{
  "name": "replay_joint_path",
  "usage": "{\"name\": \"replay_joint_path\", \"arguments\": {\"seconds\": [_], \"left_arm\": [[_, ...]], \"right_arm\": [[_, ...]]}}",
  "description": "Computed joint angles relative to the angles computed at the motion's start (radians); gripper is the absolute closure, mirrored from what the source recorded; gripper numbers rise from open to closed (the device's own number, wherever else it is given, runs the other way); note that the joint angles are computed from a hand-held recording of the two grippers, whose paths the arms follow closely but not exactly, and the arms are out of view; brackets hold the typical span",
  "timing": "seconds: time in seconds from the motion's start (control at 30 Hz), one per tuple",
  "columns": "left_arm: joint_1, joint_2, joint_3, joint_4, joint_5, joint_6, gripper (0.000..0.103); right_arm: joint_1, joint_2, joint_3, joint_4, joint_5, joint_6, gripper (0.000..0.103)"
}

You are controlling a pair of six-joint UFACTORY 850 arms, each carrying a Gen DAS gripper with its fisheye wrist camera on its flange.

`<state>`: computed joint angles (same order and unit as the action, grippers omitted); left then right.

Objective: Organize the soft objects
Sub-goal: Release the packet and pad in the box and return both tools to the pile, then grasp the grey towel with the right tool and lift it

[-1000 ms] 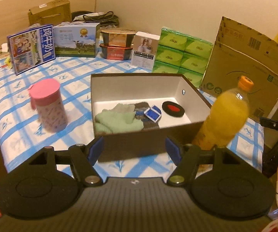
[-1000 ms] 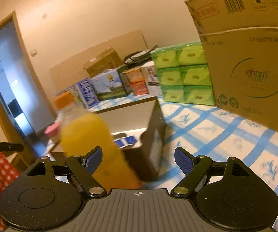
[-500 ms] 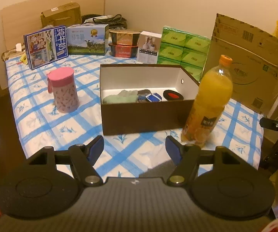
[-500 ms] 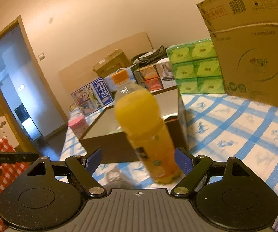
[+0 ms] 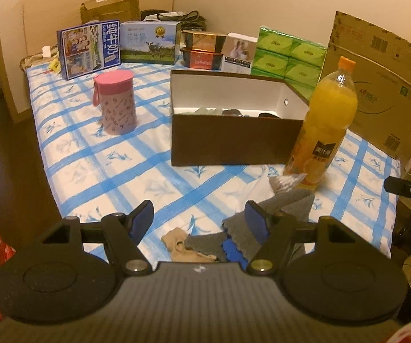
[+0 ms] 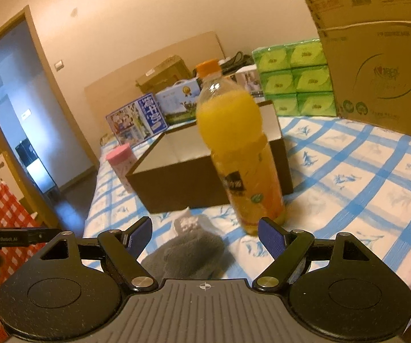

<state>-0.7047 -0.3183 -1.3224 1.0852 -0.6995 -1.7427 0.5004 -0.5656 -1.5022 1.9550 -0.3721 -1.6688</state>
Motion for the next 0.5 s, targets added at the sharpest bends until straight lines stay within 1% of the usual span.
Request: {"name": "replay_joint_path", "arguments": {"seconds": [0.2, 0.33, 0.5], "left_arm": [[-0.008, 0.009, 0.038, 0.022, 0.004, -0.047, 0.035], [-0.006, 0.006, 0.056, 0.021, 0.026, -0.07, 0.035], [-0.003, -0.011, 0.06, -0.002, 0.028, -0.055, 0.035]], "right_arm": [[0.04, -0.027, -0.029, -0.118, 0.059, 0.078, 0.022], [0.066, -0.058, -0.066, -0.246, 0.075, 0.173, 0.022], [0.091, -0.107, -0.127, -0.396, 0.095, 0.313, 0.022]]}}
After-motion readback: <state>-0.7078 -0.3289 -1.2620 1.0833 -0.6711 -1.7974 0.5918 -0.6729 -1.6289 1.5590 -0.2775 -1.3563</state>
